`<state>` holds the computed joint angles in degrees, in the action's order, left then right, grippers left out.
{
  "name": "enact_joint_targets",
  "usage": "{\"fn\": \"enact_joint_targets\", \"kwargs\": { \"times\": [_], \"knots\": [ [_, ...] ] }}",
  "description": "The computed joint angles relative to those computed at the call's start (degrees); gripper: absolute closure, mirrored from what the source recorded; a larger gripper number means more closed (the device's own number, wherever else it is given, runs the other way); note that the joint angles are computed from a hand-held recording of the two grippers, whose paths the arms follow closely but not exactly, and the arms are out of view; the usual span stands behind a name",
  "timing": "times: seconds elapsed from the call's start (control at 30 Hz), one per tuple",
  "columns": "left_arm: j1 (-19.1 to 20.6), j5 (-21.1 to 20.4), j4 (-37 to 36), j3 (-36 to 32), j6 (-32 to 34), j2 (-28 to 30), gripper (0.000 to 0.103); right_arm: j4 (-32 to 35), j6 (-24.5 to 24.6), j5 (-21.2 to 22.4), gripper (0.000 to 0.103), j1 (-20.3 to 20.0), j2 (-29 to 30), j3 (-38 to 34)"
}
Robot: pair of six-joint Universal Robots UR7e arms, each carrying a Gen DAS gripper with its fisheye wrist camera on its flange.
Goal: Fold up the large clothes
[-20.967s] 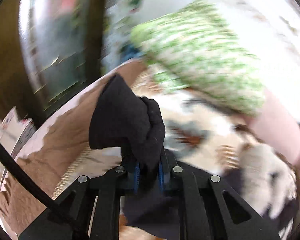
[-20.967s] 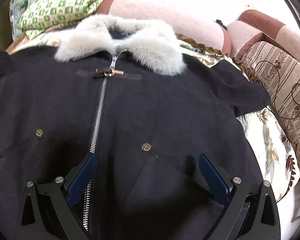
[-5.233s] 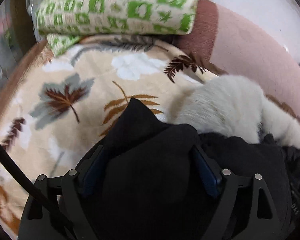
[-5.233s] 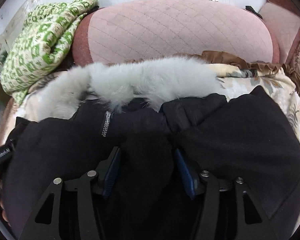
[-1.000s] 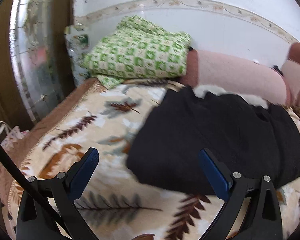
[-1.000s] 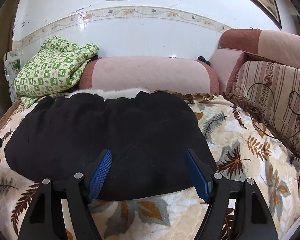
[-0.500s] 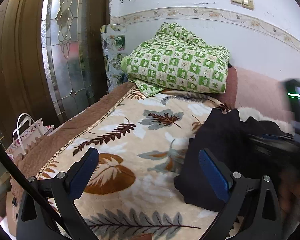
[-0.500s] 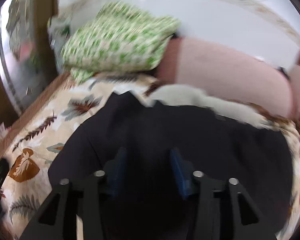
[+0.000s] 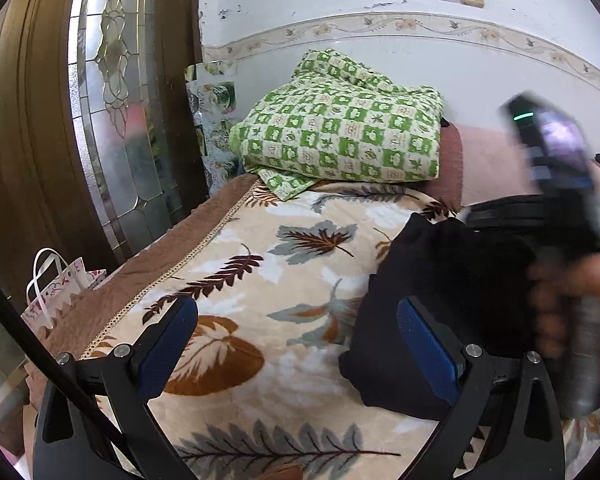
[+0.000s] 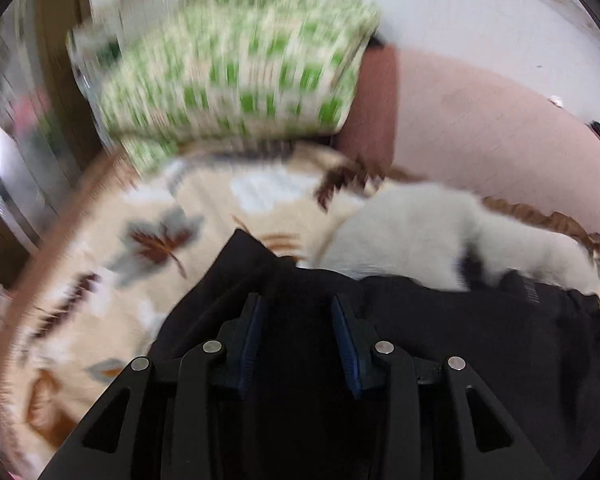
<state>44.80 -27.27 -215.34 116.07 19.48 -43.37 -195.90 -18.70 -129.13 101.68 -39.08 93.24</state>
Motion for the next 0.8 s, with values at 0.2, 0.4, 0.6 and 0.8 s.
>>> {"fn": "enact_joint_targets", "kwargs": {
  "times": [0.2, 0.4, 0.6, 0.8],
  "knots": [
    [-1.3, -0.6, -1.6, 0.7, 1.2, 1.3, 0.003, -9.7, -2.4, -6.4, 0.060, -4.9, -11.1, 14.5],
    [-1.4, -2.7, 1.5, 0.9, -0.7, 1.4, 0.003, -12.1, 3.5, -10.4, 0.058, -14.6, -18.5, 18.2],
    [-2.1, -3.3, -3.3, 1.1, 2.5, 2.5, 0.003, -19.6, 6.1, -13.6, 0.056, -14.8, -23.2, 22.4],
    [-3.0, -7.0, 1.2, 3.9, -2.2, 0.7, 0.003, -32.8, 5.2, -10.6, 0.038, -5.4, -22.5, 36.7]
  ]
}}
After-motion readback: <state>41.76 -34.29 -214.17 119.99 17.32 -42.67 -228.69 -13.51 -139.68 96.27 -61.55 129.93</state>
